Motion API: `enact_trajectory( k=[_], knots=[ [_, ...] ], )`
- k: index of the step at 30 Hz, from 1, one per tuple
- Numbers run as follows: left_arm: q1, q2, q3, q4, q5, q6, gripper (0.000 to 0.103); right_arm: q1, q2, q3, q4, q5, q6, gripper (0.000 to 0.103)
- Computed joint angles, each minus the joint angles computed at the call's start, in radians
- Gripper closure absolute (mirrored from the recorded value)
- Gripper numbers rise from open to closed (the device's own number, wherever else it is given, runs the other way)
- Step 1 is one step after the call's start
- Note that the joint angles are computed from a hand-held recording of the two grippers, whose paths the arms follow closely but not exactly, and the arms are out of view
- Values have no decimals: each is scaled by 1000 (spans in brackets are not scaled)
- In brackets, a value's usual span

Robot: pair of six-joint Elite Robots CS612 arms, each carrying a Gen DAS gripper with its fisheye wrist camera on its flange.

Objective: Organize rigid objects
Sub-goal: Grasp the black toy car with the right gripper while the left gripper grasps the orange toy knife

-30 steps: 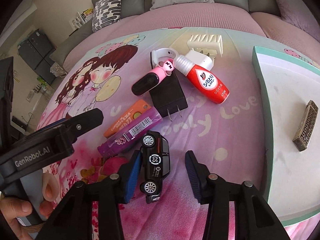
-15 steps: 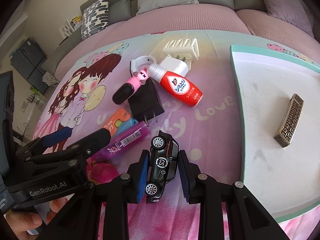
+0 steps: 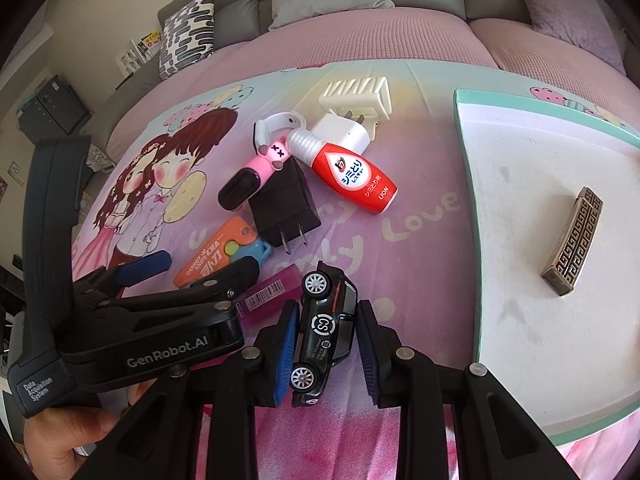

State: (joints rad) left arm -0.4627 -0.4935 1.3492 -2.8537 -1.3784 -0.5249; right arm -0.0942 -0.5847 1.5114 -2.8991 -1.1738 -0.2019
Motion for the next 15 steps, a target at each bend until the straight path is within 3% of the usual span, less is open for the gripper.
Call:
enact_trajectory(
  k=[5, 11, 13, 15],
  knots=[
    [3, -14, 26, -8, 41, -22, 3, 0, 0, 1, -1, 0, 1, 72],
    [12, -24, 51, -51, 19, -19, 31, -1, -1, 1, -1, 3, 0, 72],
    [10, -24, 52, -52, 14, -2, 45, -1, -1, 1, -2, 4, 1, 72],
    [5, -22, 46, -35, 27, 16, 50, -1, -2, 2, -4, 6, 3, 72]
  ],
)
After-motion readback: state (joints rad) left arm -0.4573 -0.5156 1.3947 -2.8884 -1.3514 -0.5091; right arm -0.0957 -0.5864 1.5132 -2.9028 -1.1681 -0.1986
